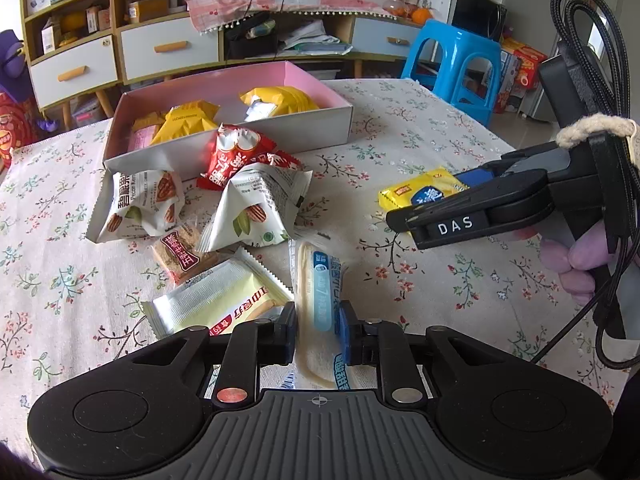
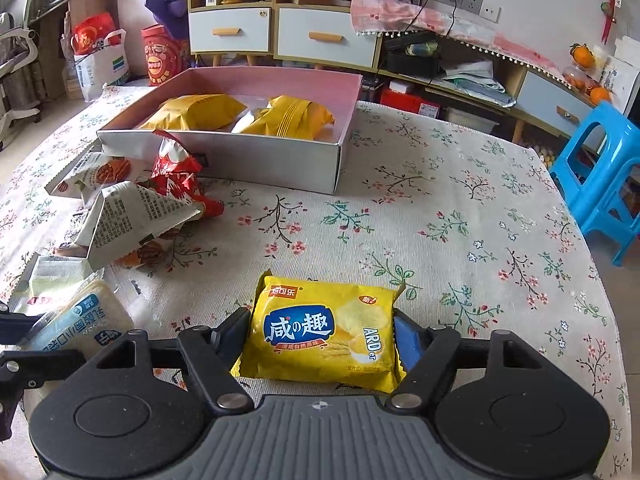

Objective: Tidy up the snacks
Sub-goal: 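Lift both held snacks and carry them over the pink box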

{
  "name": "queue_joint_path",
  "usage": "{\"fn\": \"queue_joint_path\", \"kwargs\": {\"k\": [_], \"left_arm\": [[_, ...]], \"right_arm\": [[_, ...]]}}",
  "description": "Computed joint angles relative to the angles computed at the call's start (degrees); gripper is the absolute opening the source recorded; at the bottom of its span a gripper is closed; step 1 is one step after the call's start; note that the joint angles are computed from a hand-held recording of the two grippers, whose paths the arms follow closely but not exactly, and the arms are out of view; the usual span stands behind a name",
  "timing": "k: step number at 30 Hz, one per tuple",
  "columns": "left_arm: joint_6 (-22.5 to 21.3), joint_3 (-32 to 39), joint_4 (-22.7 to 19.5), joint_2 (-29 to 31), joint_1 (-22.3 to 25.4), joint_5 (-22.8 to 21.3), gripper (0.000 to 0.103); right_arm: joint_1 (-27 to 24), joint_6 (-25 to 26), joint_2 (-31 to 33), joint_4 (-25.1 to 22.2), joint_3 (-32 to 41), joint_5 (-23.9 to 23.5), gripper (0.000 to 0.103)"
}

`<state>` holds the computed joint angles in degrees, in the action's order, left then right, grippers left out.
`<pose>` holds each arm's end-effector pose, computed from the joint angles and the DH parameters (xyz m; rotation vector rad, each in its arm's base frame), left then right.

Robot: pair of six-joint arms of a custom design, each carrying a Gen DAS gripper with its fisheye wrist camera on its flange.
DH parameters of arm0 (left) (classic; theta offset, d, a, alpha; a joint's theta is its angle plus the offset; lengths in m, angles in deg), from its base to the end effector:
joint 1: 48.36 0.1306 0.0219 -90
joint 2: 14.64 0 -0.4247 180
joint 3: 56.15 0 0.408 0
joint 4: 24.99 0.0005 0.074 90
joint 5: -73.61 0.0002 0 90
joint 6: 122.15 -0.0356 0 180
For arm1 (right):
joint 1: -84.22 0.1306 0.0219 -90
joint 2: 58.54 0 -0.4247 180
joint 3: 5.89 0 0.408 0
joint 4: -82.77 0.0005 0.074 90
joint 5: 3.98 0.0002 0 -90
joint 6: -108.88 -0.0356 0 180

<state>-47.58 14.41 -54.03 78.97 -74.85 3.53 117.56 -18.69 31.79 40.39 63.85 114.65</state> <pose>0.4329 -0.2298 0.3098 1.0224 2.2527 -0.5134 0.3889 0.2348 0.3180 0.2427 2.4642 -0.1691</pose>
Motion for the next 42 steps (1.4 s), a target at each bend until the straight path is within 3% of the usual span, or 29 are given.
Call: {"fn": "queue_joint_path", "kwargs": {"k": [12, 15, 18, 21, 26, 28, 31, 35, 39, 42], "left_arm": [[0.7, 0.7, -1.5, -1.2, 0.4, 3.1, 0.015], [0.8, 0.7, -1.7, -1.7, 0.5, 4.0, 0.011], [0.4, 0.8, -1.9, -2.2, 0.5, 4.8, 0.000], [-2.1, 1.5, -4.1, -1.7, 0.2, 4.7, 0.001], [-3.4, 1.3, -5.3, -0.8, -0.6, 2.4, 0.009], [-4.3, 1.2, -5.1, -0.6, -0.9, 2.2, 0.018], [-5.8, 0.5, -3.3, -0.8, -1.5, 0.6, 0.027], [-7.7, 0.3, -1.7, -0.8, -1.7, 1.1, 0.031], [-11.0, 0.4, -0.9, -0.5, -1.6, 2.9, 0.059], [-13.1, 0.5, 0.0, -0.1, -1.8, 2.0, 0.061]], "right_arm": [[0.5, -2.8, -0.1, -4.0, 2.2, -0.5, 0.063], [0.7, -3.2, -0.4, -4.3, 2.6, -0.6, 0.063], [0.9, -3.4, -0.6, -4.3, 2.9, -0.8, 0.063], [1.0, -3.4, -0.6, -4.5, 3.1, -1.0, 0.063], [1.1, -3.7, -0.3, -5.2, 3.3, -2.2, 0.063], [1.2, -3.7, -0.2, -5.4, 3.3, -2.7, 0.063], [1.4, -3.6, -0.1, -5.5, 3.4, -3.0, 0.063], [1.6, -3.4, 0.0, -5.7, 3.6, -3.1, 0.063], [1.8, -3.2, -0.2, -5.8, 3.6, -3.4, 0.063], [1.9, -2.8, -0.5, -5.7, 3.7, -3.7, 0.063]]}}
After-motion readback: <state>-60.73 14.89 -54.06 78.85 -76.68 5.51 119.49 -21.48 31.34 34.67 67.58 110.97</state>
